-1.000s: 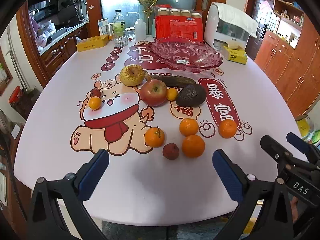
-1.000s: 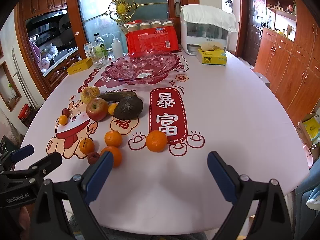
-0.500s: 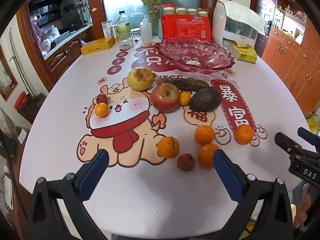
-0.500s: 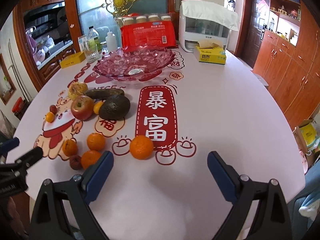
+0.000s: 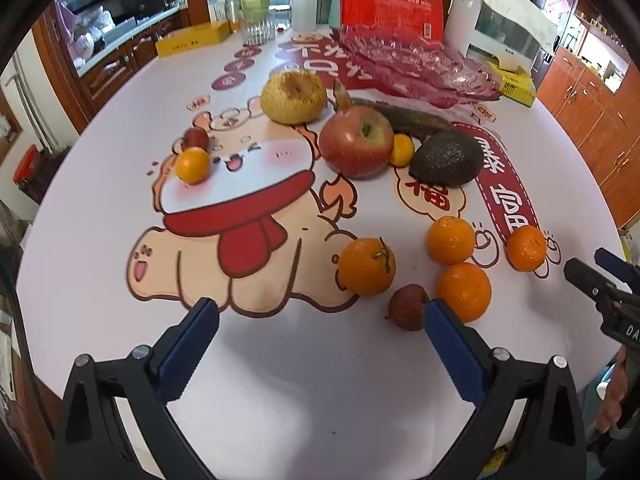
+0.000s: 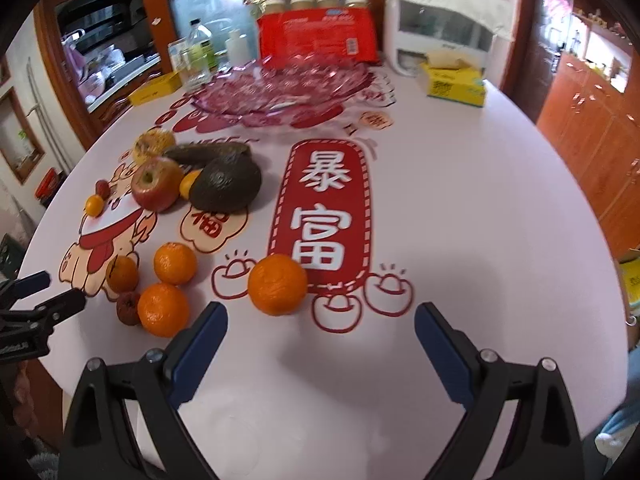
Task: Organize fruits
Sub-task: 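Grasp a mandarin orange with the left tool while the right tool grasps another orange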
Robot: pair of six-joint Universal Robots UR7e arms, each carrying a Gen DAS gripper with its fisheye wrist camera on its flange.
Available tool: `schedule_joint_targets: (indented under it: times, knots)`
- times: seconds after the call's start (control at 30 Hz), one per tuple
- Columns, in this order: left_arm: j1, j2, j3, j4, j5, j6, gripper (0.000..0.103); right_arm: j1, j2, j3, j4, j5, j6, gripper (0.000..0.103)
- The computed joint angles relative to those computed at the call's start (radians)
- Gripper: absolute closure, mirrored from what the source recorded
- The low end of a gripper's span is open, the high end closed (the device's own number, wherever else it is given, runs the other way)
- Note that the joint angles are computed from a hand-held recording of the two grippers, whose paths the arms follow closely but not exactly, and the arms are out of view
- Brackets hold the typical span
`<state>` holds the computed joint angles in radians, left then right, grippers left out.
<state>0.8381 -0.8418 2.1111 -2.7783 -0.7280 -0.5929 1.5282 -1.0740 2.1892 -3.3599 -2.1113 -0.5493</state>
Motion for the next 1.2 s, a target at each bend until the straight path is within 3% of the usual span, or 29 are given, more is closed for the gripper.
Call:
schedule_joint_targets:
  times: [0.27,0.7,1.03,1.2]
  knots:
    - [0.032,0.076,-0.096,0.002,-0.019,0.064,0.013,-0.014,0.038,-0.039,0.027,0.019,-0.033,0.015]
    - [0.09,0.121,-0.178,0.052,-0.081,0.062,0.046,-0.015,0.107,-0.095,0.075,-0.014,-0.063,0.035]
    - [0.086,0.144,-0.193,0.06,-0.084,0.083,0.062,-0.038,0.08,-0.101,0.174,0.064,-0.044,0.054]
    - [0.08,0.154,-0.198,0.065,-0.067,0.086,0.065,-0.051,0.068,-0.102,0.209,0.092,-0.027,0.055]
